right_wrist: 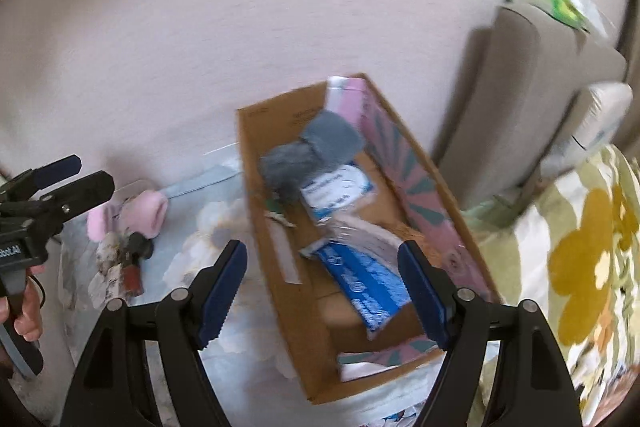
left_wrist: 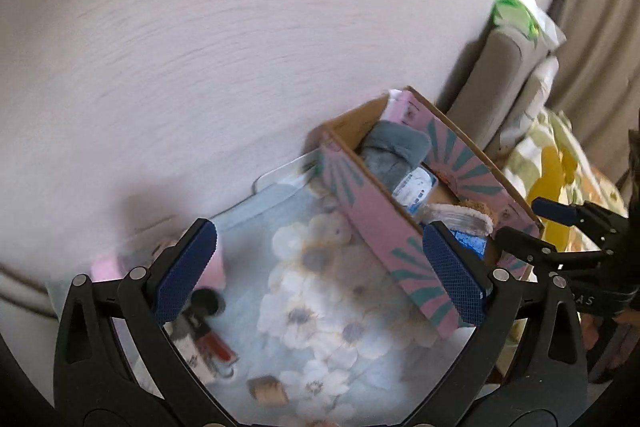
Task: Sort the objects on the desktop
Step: 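Release the mitten and teddy bear into the box and return both tools, then grasp the white earphone case with the left tool while the right grasps the lipstick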
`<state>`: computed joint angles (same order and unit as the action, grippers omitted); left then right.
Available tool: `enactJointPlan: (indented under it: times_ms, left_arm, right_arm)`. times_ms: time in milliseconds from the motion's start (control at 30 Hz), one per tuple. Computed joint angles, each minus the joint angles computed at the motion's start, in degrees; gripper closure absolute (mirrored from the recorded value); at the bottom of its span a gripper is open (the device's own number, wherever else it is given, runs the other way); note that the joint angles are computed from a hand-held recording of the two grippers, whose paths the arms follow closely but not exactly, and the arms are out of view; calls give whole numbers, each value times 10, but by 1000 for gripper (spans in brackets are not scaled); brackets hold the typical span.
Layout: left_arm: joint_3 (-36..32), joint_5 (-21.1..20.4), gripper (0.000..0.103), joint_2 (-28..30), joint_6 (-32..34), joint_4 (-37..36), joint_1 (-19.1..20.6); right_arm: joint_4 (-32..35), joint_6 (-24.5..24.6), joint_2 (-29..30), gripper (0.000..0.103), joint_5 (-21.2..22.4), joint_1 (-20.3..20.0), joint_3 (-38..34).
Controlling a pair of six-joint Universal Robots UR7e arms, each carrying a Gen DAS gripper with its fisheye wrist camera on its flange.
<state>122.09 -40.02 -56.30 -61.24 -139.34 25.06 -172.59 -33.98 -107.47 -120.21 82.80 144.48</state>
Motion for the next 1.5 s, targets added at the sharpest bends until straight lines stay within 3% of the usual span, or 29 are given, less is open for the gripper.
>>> enactJointPlan:
  times_ms: [133,333,500,667,933,1100,1200,1333,1500]
  left_arm:
    - [42,15,0,-52,-95,58,-24]
    - [88,19,0,-161,-299,263,-72]
    - [122,-13,0,-242,-466,420,-120]
    - [159,-68,1,-266,-555,463,-156]
    - [254,-144,8,-255,-545,347,-170]
    - [305,-134,16,-202,-464,225,-137]
    - [333,-119,20,-179,-418,147,-110]
    - [360,-100,20,-137,-354,48,-89]
    - [374,-86,21,-103,-315,-19,-77]
  right_arm:
    - [-7,-13,15,29,5,23,7]
    - [12,-28,39,29,26,56,10]
    - [23,-36,75,29,41,73,12]
    - [19,-48,133,29,43,83,15]
    - [-8,-65,252,29,37,87,17]
    - [-44,-44,349,30,30,86,-8]
    - [-66,-41,402,40,19,87,-22]
    - [-82,-30,436,42,17,84,-31]
    - [-84,-20,458,50,14,81,-38]
